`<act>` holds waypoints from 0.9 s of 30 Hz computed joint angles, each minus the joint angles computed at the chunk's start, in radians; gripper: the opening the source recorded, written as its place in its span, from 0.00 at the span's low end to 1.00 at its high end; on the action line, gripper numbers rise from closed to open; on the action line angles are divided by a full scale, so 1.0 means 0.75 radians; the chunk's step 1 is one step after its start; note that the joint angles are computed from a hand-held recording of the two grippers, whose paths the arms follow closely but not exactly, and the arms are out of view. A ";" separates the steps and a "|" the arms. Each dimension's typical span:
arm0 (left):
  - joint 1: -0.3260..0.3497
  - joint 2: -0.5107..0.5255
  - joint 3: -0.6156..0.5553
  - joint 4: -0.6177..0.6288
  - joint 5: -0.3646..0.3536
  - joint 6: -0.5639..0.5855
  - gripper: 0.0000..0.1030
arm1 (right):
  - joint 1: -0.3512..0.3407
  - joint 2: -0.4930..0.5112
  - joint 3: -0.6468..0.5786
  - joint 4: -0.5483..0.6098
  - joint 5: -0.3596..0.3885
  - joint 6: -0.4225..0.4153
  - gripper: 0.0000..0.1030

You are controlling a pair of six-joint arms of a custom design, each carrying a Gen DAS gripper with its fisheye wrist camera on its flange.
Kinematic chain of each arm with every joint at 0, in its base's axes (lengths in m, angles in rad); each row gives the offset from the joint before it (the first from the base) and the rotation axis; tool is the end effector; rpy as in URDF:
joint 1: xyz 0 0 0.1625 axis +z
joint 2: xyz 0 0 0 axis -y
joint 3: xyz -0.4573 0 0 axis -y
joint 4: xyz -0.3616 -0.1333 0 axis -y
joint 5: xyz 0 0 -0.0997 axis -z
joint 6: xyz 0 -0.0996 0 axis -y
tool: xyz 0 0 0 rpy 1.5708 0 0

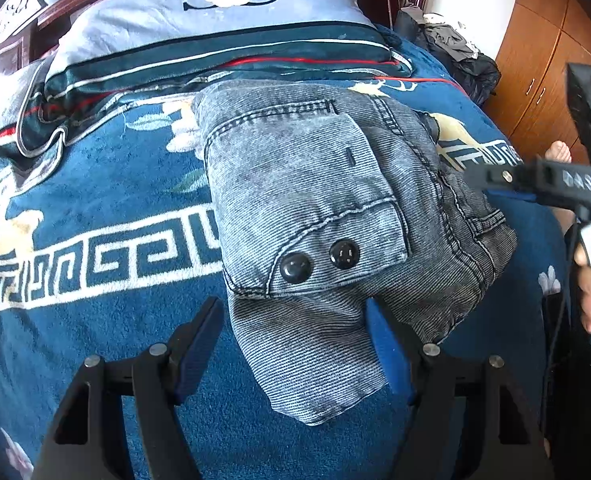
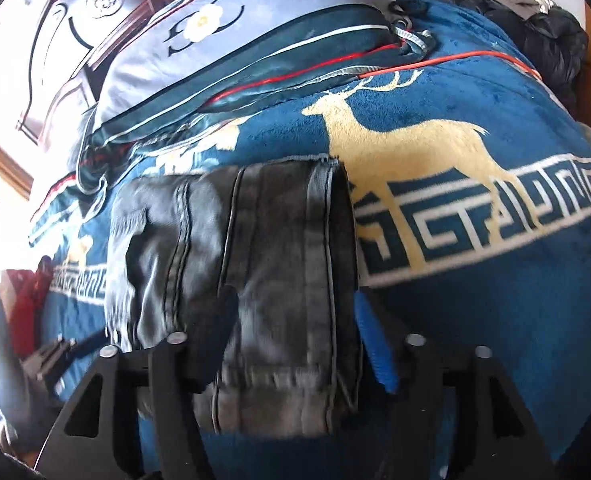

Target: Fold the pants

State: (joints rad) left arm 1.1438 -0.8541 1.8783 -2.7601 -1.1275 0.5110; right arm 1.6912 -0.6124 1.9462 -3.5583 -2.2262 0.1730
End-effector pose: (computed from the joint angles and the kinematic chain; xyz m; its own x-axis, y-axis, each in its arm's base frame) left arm -0.0889 -0.6204 0.1260 -0.5429 0.7094 -0.4494 0.7727 0.6316 0.0635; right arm 0.1425 -0.5733 0.0718 -0.8356 0.4043 0.3719 0.0492 0.7294 -0.6823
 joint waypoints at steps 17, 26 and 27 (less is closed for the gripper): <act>-0.032 0.010 0.071 -0.170 0.068 0.101 0.74 | -0.035 0.025 0.109 -0.029 0.069 0.125 0.75; -0.041 0.014 0.088 -0.225 0.087 0.146 0.74 | -0.047 0.037 0.125 -0.094 0.097 0.102 0.76; -0.041 0.011 0.085 -0.214 0.083 0.133 0.74 | -0.049 0.037 0.127 -0.100 0.101 0.101 0.76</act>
